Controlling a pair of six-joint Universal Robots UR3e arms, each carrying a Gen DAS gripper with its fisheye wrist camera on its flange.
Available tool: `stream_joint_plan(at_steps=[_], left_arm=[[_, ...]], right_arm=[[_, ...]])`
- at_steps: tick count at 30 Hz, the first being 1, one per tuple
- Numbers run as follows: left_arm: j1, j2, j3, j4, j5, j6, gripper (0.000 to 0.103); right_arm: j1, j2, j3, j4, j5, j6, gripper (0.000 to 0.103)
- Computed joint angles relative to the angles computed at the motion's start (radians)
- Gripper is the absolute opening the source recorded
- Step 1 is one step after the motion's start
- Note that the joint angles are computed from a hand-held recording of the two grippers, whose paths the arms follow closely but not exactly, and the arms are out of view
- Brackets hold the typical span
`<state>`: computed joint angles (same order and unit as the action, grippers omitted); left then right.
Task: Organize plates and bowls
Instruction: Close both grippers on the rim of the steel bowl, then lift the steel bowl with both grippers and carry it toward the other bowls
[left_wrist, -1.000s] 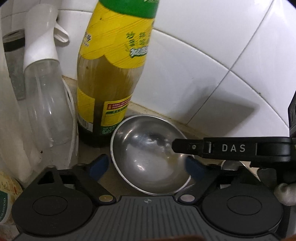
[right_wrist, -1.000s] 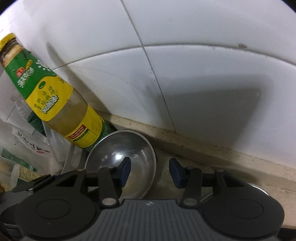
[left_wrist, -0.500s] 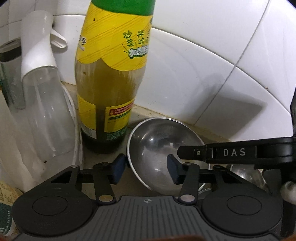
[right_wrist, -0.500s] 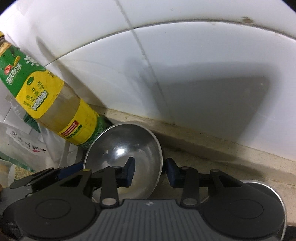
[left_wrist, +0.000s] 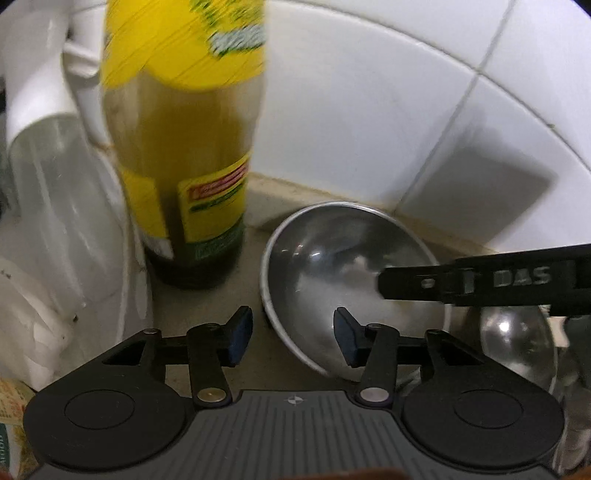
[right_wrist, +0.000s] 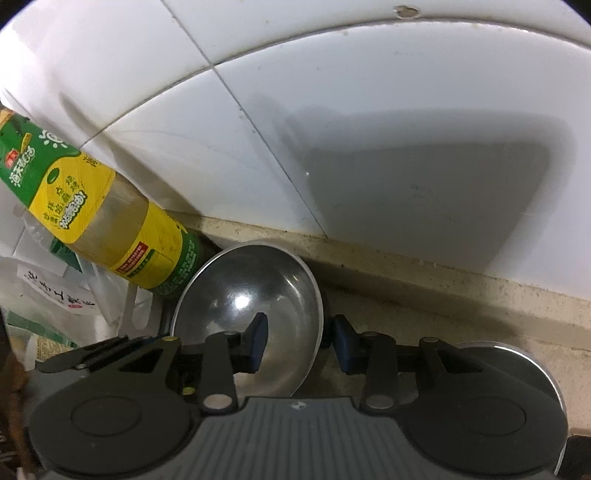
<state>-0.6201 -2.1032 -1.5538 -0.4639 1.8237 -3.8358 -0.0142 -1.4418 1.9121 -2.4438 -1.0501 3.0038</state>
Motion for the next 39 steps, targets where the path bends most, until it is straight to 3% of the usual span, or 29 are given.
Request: stream_joint_plan(at_steps=[3, 5, 10, 14, 15, 17, 19, 24, 39], left_arm=[[0.005, 0.01, -0.036, 0.037, -0.007, 0.007, 0.057], [0.01, 0.005, -0.033, 0.045, -0.018, 0.003, 0.063], [0.001, -0.04, 0.02, 0.035, 0.006, 0.015, 0.064], [-0.009, -0.067, 0.035, 0.036, 0.039, 0.059, 0.058], [-0.017, -0.068, 0.038, 0.033, 0.052, 0.065, 0.056], [-0.013, -0.059, 0.017, 0.057, 0.046, 0.074, 0.044], [0.006, -0.03, -0.017, 0.074, 0.018, 0.049, 0.039], [-0.023, 0.001, -0.028, 0.08, 0.089, 0.075, 0.04], [-0.049, 0.116, -0.131, 0.135, 0.12, 0.089, 0.04]], right_arm=[[-0.005, -0.004, 0.0, 0.008, 0.002, 0.014, 0.042], [0.006, -0.004, -0.009, 0.004, -0.026, 0.014, 0.043], [0.029, -0.011, 0.016, -0.028, -0.04, -0.013, 0.042], [0.067, 0.016, 0.03, -0.083, -0.078, 0.008, 0.019], [0.065, 0.018, 0.036, -0.087, -0.069, 0.008, 0.018], [0.069, 0.01, 0.05, -0.103, -0.08, 0.004, 0.018], [0.068, 0.003, 0.053, -0.095, -0.084, -0.003, 0.018], [0.034, -0.056, 0.086, -0.085, -0.027, 0.002, 0.016], [-0.058, -0.27, 0.13, 0.052, 0.036, -0.046, 0.016]])
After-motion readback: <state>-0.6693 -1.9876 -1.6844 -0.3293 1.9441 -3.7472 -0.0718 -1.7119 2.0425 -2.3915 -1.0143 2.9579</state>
